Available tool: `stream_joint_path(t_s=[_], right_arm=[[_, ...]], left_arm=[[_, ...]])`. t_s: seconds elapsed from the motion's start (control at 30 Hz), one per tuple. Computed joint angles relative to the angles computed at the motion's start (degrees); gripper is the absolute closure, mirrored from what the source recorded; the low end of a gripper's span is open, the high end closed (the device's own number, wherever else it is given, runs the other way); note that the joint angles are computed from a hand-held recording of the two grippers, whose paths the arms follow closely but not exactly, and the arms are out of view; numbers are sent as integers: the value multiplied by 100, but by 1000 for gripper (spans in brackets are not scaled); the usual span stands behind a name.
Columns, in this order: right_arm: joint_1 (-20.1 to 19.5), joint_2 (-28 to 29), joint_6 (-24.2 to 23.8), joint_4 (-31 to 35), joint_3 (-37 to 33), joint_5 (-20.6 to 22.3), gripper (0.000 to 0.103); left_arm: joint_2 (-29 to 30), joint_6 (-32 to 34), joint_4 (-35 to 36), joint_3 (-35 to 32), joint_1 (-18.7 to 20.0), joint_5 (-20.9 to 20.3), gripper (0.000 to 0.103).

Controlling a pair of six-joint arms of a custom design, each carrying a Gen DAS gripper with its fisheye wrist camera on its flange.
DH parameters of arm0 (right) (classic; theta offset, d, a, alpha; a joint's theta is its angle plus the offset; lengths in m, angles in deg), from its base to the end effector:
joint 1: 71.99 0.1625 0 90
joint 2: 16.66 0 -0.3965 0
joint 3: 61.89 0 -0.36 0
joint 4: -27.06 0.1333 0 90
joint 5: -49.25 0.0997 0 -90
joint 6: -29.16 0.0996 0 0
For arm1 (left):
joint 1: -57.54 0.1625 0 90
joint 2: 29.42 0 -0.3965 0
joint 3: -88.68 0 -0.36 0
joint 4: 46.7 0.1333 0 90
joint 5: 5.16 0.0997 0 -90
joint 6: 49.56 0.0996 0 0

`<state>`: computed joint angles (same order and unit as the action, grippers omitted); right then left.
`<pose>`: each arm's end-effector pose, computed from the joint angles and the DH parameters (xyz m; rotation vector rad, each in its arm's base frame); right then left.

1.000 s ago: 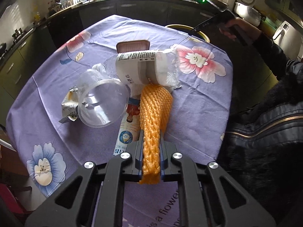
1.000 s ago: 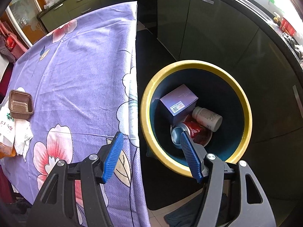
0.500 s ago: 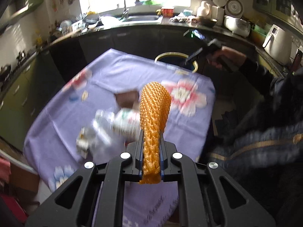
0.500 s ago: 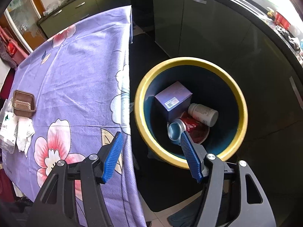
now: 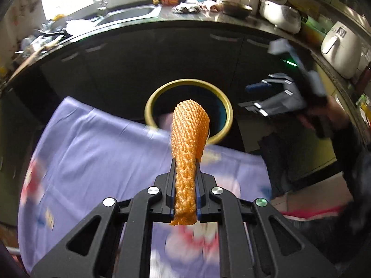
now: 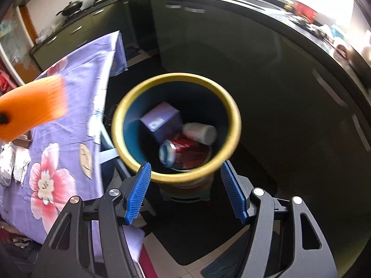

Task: Collect trash
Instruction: 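Carry the orange foam net over the bin and open the left gripper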

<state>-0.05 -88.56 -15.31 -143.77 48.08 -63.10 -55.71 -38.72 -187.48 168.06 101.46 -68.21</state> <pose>-0.0774 -0.5452 0.3175 0.3642 -2.3570 0.5519 -0.3572 -0.5917 -0.0425 1.2874 2.3480 -0.1428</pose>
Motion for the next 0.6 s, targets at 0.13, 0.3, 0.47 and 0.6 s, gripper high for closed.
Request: stream_joint_path(t_s=[0.13,0.3,0.47,0.6], right_arm=[[-249,-189,6,69,17,97,40],[-466,-292,43,105,-58,188,36],[-498,-285,7,113,-86,191,35],[-420,-233,-53,24,-51,138,34]], left_arm=[[1192,34,802,-1698,119,-43,90],[2435,-86,1655,-3526,248,69,82],[3064,-191,1842,-4476,326,281,50],[2587,-143,1324,-3713,330,142,43]])
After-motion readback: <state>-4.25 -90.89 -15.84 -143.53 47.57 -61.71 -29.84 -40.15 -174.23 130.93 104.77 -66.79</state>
